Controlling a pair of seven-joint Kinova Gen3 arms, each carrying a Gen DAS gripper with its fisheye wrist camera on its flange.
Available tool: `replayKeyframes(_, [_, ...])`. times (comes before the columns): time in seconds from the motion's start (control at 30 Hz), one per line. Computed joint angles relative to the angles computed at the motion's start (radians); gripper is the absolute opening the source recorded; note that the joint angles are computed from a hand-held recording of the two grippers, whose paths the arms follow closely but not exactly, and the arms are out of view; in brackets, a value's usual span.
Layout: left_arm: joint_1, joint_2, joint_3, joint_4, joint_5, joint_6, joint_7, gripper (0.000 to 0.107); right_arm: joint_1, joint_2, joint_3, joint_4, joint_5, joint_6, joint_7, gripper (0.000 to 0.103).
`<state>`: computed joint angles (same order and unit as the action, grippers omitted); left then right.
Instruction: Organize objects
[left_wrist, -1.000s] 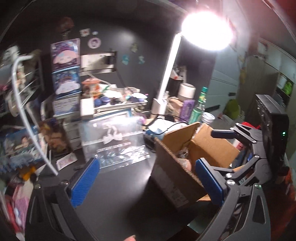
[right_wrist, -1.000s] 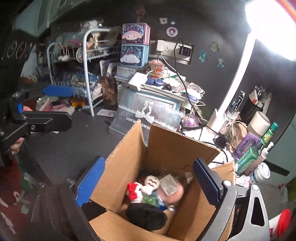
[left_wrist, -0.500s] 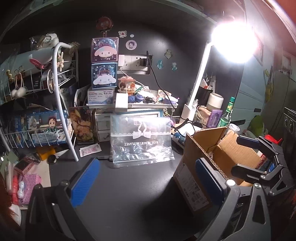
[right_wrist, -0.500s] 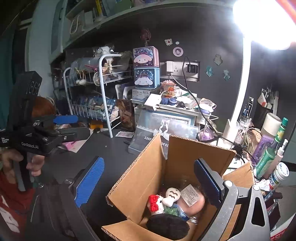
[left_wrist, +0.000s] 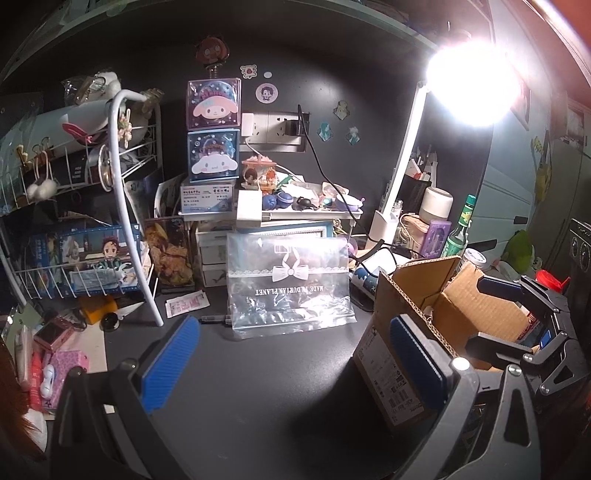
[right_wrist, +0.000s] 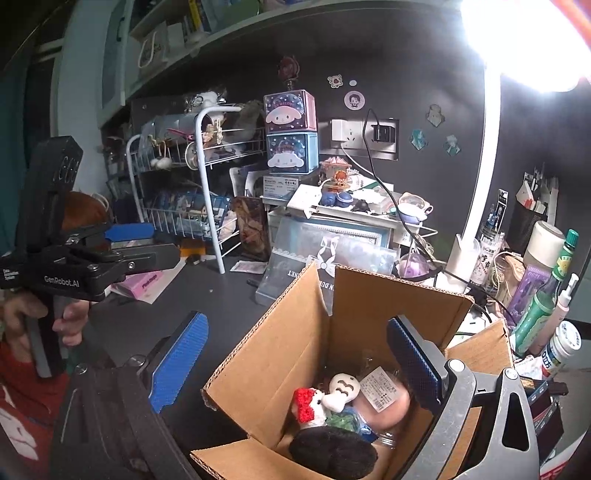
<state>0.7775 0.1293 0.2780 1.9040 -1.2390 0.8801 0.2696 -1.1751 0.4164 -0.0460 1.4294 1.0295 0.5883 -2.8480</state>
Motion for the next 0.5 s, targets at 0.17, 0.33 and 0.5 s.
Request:
replayKeyframes(0.17, [-0.002,-0.005,0.001,0.005,0.001,0.002,0.001,0.102,0.0,0.004,-0.002,-0.006,-0.008,0.001,0.008,0.098])
replayKeyframes(0.33, [-0.003,-0.005,0.002,0.008,-0.003,0.002,0.005,0.102,0.002,0.003,-0.001,-0.006,-0.016,-0.004,0.015,0.098])
replayKeyframes(0.5, [0.01,0.008,0.007,0.0,-0.01,0.041,0.011,0.102,-0.004,0.004,0.004,-0.008,-0.015,-0.004,0.01,0.098])
